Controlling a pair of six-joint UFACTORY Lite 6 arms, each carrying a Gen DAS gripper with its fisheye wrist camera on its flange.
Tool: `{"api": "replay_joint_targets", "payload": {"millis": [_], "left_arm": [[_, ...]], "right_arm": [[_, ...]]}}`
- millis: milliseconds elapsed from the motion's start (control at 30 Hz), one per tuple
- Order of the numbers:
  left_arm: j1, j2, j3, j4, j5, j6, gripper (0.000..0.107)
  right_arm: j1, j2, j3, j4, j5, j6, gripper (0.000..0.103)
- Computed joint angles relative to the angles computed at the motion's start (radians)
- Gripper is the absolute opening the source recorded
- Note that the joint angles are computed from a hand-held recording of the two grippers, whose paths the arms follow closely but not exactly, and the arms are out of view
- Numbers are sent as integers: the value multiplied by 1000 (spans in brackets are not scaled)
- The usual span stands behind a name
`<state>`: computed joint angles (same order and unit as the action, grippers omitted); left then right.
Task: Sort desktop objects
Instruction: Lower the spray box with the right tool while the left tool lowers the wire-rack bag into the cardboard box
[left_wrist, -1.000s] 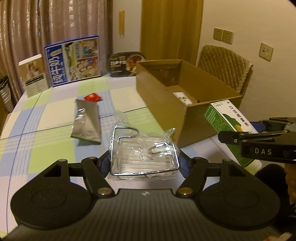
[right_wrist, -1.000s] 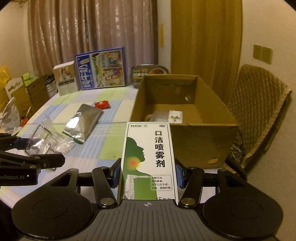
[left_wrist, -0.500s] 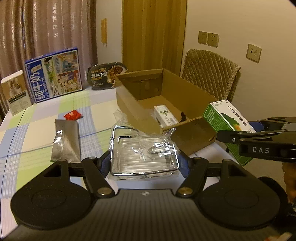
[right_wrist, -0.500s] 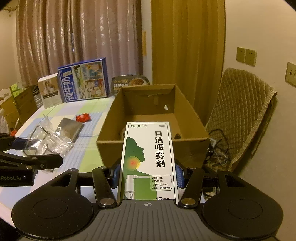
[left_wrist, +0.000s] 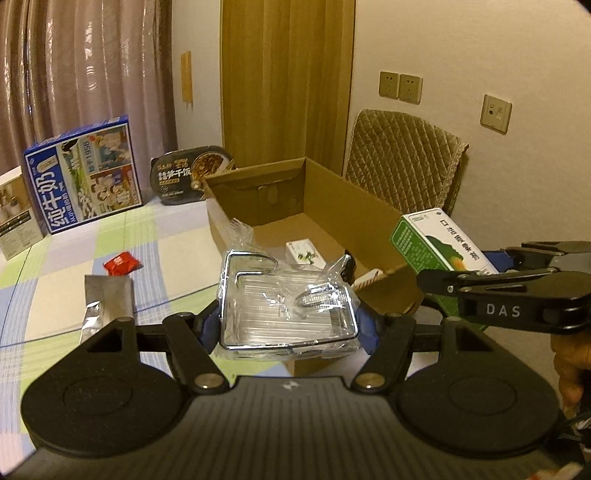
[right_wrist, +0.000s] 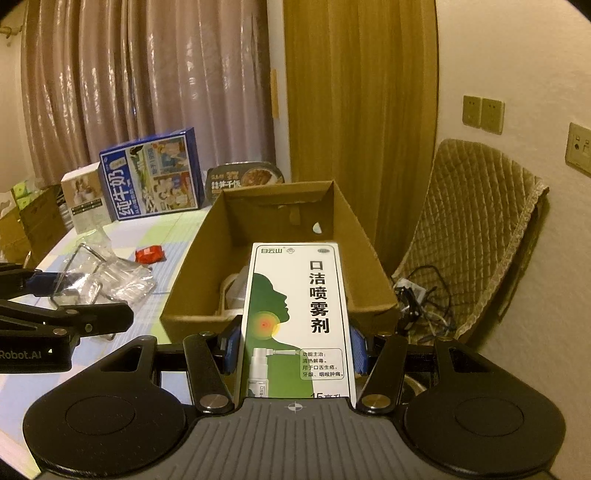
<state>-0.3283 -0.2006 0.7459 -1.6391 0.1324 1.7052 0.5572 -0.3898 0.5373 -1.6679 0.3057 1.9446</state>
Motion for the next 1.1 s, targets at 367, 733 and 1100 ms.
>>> {"api": "replay_joint_targets", "payload": {"millis": [367,733,1100], "left_arm": [[-25,191,213,-67,-10,38,66],[-44,443,470,-37,-1,-11,66],[-24,618,617,-39,16,-3,66]], "right_arm": [[-175,166,160,-418,-108,296,53],[-285,383,358,-961,-159,787,53],[-328,530,456,-1248,-145,1037,53]]}}
